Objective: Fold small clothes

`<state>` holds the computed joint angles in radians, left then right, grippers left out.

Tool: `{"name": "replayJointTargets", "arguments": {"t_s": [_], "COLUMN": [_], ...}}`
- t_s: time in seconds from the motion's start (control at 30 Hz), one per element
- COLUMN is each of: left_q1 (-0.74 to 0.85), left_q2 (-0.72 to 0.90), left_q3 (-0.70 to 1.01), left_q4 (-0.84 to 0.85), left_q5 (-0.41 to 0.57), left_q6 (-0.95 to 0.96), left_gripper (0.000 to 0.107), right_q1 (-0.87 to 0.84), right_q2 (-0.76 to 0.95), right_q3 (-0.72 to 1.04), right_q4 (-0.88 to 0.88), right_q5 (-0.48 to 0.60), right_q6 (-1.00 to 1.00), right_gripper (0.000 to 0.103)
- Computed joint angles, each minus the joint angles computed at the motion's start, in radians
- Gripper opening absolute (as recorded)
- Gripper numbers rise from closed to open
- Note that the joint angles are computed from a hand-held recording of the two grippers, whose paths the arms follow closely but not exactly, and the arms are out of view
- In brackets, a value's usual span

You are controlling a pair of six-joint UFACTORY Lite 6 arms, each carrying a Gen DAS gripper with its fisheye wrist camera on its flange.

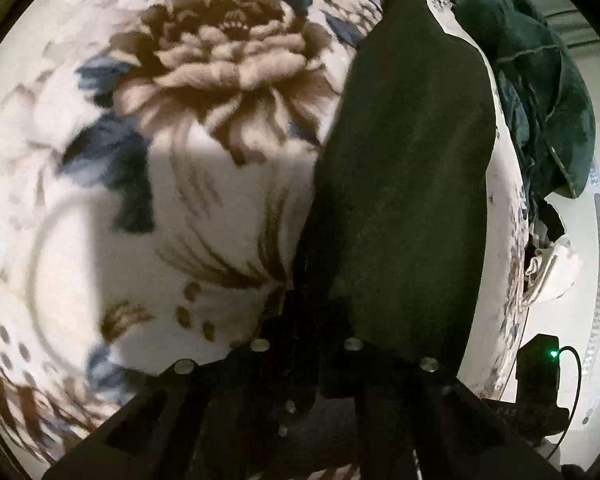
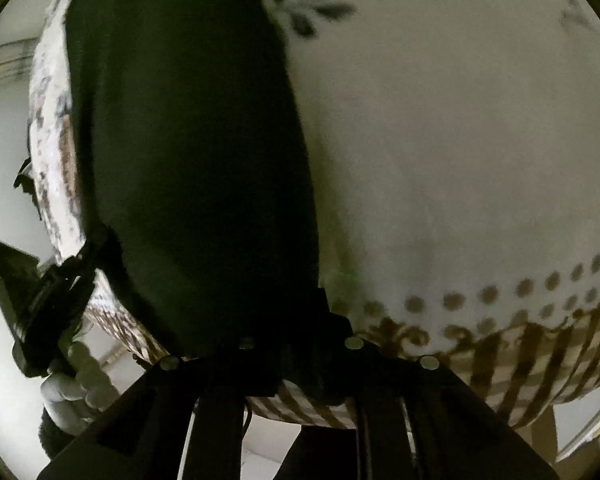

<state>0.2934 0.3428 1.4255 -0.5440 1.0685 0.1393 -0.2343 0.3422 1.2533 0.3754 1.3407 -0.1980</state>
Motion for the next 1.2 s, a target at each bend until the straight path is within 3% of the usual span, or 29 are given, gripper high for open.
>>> {"name": "replayJointTargets", "arguments": {"t_s": [0.1, 0.17, 0.3, 0.33, 0.47, 0.5, 0.53, 0.63, 0.9, 1.0, 1.07, 1.13, 1.17, 1.2], "left_q1": [0.006, 0.054, 0.093, 0.084, -0.042, -0.065, -0.078, -0.07, -0.018, -0.016, 0.003, 0.024, 0.048, 0.07], "left_q2": [0.02, 0.046, -0.03, -0.067, -0.27, -0.307, -0.347, -0.425, -0.411, -0.364, -0.341, -0.349, -0.363, -0.368], "left_q3": [0.012, 0.02, -0.061, -0.106, -0.333, -0.362, -0.391, -0.42, -0.372, -0.412, -0.419, -0.411, -0.421, -0.433], "left_q4": [0.013, -0.067, -0.096, -0.083, 0.06, 0.086, 0.099, 0.109, 0.144, 0.174, 0.099, 0.049, 0.003, -0.028], "left_q5": [0.011, 0.071, 0.141, 0.142, 0.078, 0.055, 0.034, 0.014, 0.044, -0.003, 0.02, 0.046, 0.057, 0.059], "left_q6": [0.02, 0.066, 0.108, 0.113, 0.046, 0.02, -0.003, -0.07, -0.034, -0.008, 0.032, 0.071, 0.123, 0.161], "left_gripper": [0.006, 0.009, 0.037, 0.037, 0.034, 0.008, 0.006, 0.006, 0.006, 0.006, 0.007, 0.013, 0.019, 0.041], "right_q1": [-0.056, -0.062, -0.074, -0.078, -0.12, -0.118, -0.103, -0.089, -0.104, -0.059, -0.038, -0.062, -0.077, -0.105], "right_q2": [0.009, 0.003, 0.001, 0.007, -0.019, -0.036, -0.058, -0.143, -0.234, -0.207, -0.154, -0.126, -0.117, -0.125], "right_q3": [-0.02, -0.048, -0.053, -0.057, -0.102, -0.118, -0.143, -0.196, -0.18, -0.215, -0.237, -0.218, -0.205, -0.202], "right_q4": [-0.034, -0.029, -0.017, -0.007, -0.031, -0.033, -0.031, -0.035, -0.018, -0.002, -0.002, 0.002, 0.021, 0.043], "right_q5": [-0.046, -0.063, -0.037, -0.033, -0.021, -0.028, -0.043, -0.06, 0.017, -0.016, -0.047, -0.037, -0.012, 0.002], "right_q6": [-0.014, -0.003, -0.031, -0.038, -0.112, -0.122, -0.123, -0.118, -0.125, -0.115, -0.132, -0.17, -0.21, -0.25], "right_gripper": [0.012, 0.011, 0.015, 0.018, 0.018, 0.018, 0.018, 0.007, 0.007, 0.007, 0.007, 0.011, 0.021, 0.031]}}
